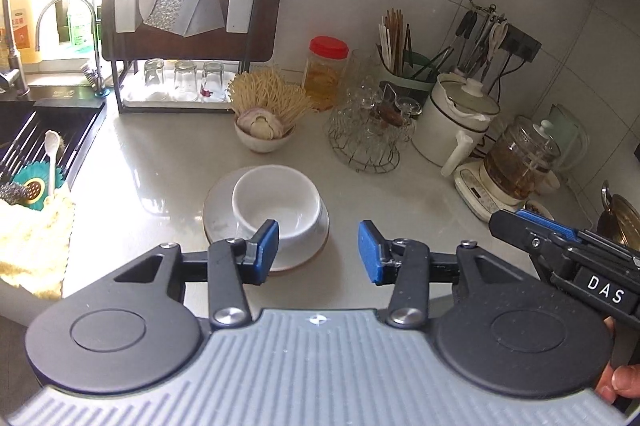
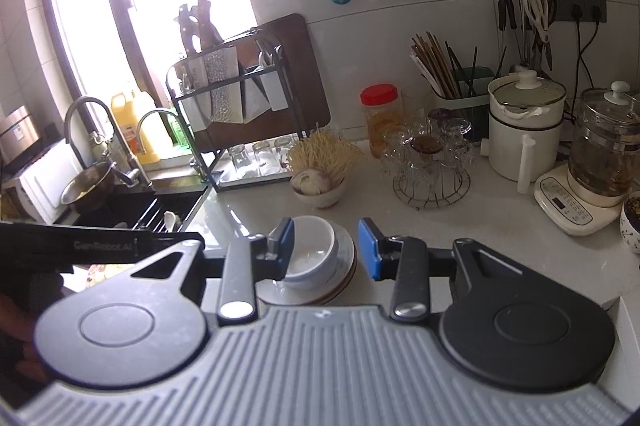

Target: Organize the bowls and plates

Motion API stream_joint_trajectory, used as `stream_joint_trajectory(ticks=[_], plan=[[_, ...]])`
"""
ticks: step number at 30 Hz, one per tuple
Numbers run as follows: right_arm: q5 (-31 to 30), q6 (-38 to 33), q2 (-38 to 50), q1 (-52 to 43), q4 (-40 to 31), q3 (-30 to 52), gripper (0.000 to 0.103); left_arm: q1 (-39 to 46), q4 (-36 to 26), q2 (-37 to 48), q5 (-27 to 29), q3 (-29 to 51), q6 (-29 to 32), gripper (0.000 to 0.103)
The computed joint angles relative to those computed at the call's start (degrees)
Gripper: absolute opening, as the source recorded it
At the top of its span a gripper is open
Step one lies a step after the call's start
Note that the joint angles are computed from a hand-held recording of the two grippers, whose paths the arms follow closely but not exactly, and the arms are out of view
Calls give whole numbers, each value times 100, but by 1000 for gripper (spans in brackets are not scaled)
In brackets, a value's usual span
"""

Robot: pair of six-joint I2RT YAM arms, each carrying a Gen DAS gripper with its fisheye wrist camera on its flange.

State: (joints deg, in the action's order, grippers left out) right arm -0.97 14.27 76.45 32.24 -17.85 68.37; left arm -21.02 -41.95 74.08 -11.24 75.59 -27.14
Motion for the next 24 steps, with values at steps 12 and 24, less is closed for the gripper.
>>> stream_joint_trajectory(ticks=[12, 24], plan=[[135, 125, -670, 20, -338, -609, 46, -1074, -596, -599, -947, -388, -910, 65], [193, 203, -1113, -72, -606, -1011, 69, -1608, -1313, -819, -1669, -418, -1460, 93]])
